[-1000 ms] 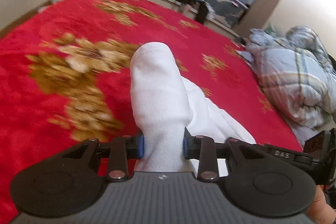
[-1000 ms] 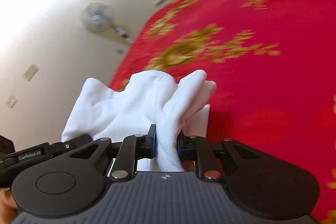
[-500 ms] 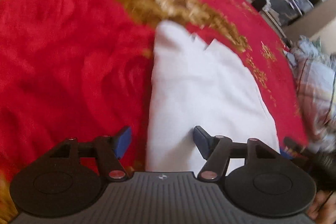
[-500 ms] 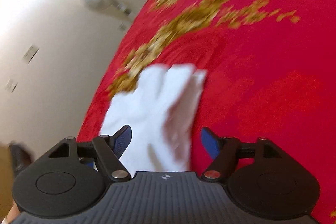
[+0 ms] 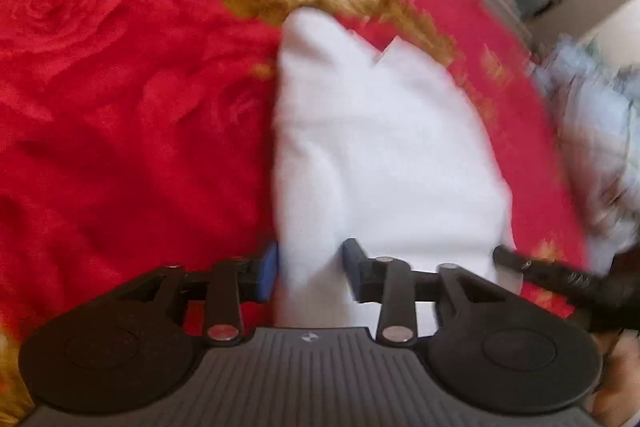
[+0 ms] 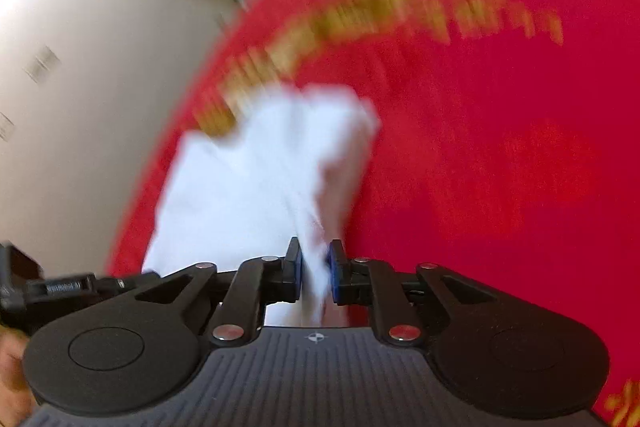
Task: Fold small clothes
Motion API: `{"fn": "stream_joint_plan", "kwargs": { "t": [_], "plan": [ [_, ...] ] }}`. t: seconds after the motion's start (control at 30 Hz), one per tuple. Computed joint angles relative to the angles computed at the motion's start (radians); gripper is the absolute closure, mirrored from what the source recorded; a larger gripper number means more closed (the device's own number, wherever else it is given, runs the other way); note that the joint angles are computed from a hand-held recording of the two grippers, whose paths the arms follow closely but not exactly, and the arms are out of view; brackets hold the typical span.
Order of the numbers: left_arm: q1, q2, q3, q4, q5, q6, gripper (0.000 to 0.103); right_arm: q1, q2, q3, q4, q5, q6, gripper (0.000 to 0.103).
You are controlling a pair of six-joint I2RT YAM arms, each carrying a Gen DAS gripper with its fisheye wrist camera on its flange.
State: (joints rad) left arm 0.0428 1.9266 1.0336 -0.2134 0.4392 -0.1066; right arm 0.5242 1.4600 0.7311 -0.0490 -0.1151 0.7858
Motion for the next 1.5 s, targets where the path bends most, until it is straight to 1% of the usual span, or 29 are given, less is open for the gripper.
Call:
{"fn": "stream_joint_plan", "kwargs": {
  "t": [0.03,0.07,0.13,0.2,0.27,0.3,0.37,0.4,0.43,0.5,0.53,0.57,0.63,0.67,0.7,0.77,0.8,0.83,0.87,0.9,0.97,1.0,1.07,1.1,1.13,1.2,1.3,1.4,1.5],
  "plan": [
    [0.005,-0.023,-0.014,0.012,0.008,0.0,0.058,0.01,0.032,0.013,-0.024,0.015,0.01,0.072],
    [0.011,-0.067,-0.049,0.049,0.015,0.004,0.058,0.021,0.029,0.013,-0.039,0.044,0.019,0.069],
    [0.026,-0.145,-0.119,0.11,0.044,0.041,0.058,0.028,-0.015,0.011,-0.048,0.059,0.009,0.067],
    [0.027,-0.146,-0.126,0.079,0.071,0.098,0.058,0.032,-0.069,-0.018,-0.02,0.055,-0.005,0.067],
    [-0.012,-0.095,-0.103,0.006,-0.029,0.161,0.057,0.034,-0.059,-0.022,-0.022,0.032,-0.031,0.066],
    [-0.039,-0.073,-0.108,0.001,-0.103,0.189,0.056,0.039,-0.018,0.01,-0.064,0.038,-0.053,0.066],
    [-0.075,-0.125,-0.17,0.059,-0.164,0.231,0.056,0.052,0.024,0.025,-0.129,0.056,-0.092,0.066],
    [-0.089,-0.177,-0.211,0.086,-0.187,0.247,0.056,0.062,0.006,0.011,-0.128,0.076,-0.09,0.066],
    [-0.098,-0.236,-0.255,0.118,-0.205,0.252,0.055,0.077,-0.016,0.023,-0.168,0.114,-0.083,0.065],
    [-0.123,-0.38,-0.339,0.154,-0.242,0.221,0.051,0.145,-0.102,0.033,-0.234,0.254,-0.099,0.063],
    [-0.13,-0.46,-0.383,0.159,-0.25,0.204,0.041,0.182,-0.148,0.038,-0.264,0.324,-0.105,0.061],
    [-0.142,-0.55,-0.429,0.159,-0.266,0.188,0.028,0.225,-0.193,0.045,-0.299,0.397,-0.095,0.058],
    [-0.197,-0.754,-0.522,0.142,-0.347,0.152,0.014,0.339,-0.275,0.071,-0.388,0.566,-0.043,0.043],
    [-0.242,-0.851,-0.556,0.121,-0.41,0.126,0.013,0.415,-0.306,0.09,-0.439,0.666,-0.005,0.04],
    [-0.286,-0.957,-0.584,0.076,-0.466,0.097,0.013,0.488,-0.336,0.107,-0.501,0.755,0.04,0.034],
    [-0.379,-1.154,-0.609,-0.069,-0.56,0.037,0.009,0.615,-0.34,0.154,-0.617,0.911,0.144,0.029],
    [-0.443,-1.228,-0.605,-0.152,-0.621,-0.007,0.008,0.705,-0.312,0.2,-0.724,1.0,0.25,0.027],
    [-0.507,-1.298,-0.6,-0.236,-0.679,-0.06,0.008,0.769,-0.281,0.233,-0.811,1.057,0.35,0.024],
    [-0.587,-1.364,-0.604,-0.306,-0.74,-0.136,0.008,0.847,-0.236,0.276,-0.925,1.11,0.491,0.022],
    [-0.666,-1.417,-0.613,-0.363,-0.796,-0.21,0.008,0.899,-0.203,0.308,-0.999,1.136,0.585,0.018],
    [-0.868,-1.463,-0.624,-0.47,-0.946,-0.378,0.008,0.992,-0.128,0.344,-1.112,1.146,0.762,0.018],
    [-0.93,-1.455,-0.642,-0.484,-1.0,-0.44,0.008,1.022,-0.092,0.354,-1.141,1.132,0.822,0.018],
    [-0.991,-1.385,-0.674,-0.45,-1.04,-0.52,0.008,1.057,-0.044,0.354,-1.132,1.089,0.874,0.018],
    [-1.018,-1.362,-0.673,-0.466,-1.056,-0.555,0.008,1.048,-0.03,0.351,-1.096,1.067,0.853,0.018],
    [-1.002,-1.332,-0.68,-0.44,-1.044,-0.552,0.008,1.024,-0.03,0.326,-1.017,1.052,0.788,0.018],
    [-0.98,-1.331,-0.692,-0.407,-1.021,-0.529,0.008,1.022,-0.021,0.315,-0.942,1.048,0.717,0.018],
    [-0.941,-1.307,-0.697,-0.365,-0.994,-0.505,0.008,1.007,0.009,0.328,-0.913,1.054,0.669,0.018],
    [-0.871,-1.254,-0.702,-0.274,-0.953,-0.449,0.008,1.004,0.027,0.347,-0.918,1.067,0.675,0.018],
    [-0.885,-1.231,-0.705,-0.239,-0.992,-0.441,0.008,0.994,0.031,0.345,-0.898,1.071,0.651,0.018]
  ]
}}
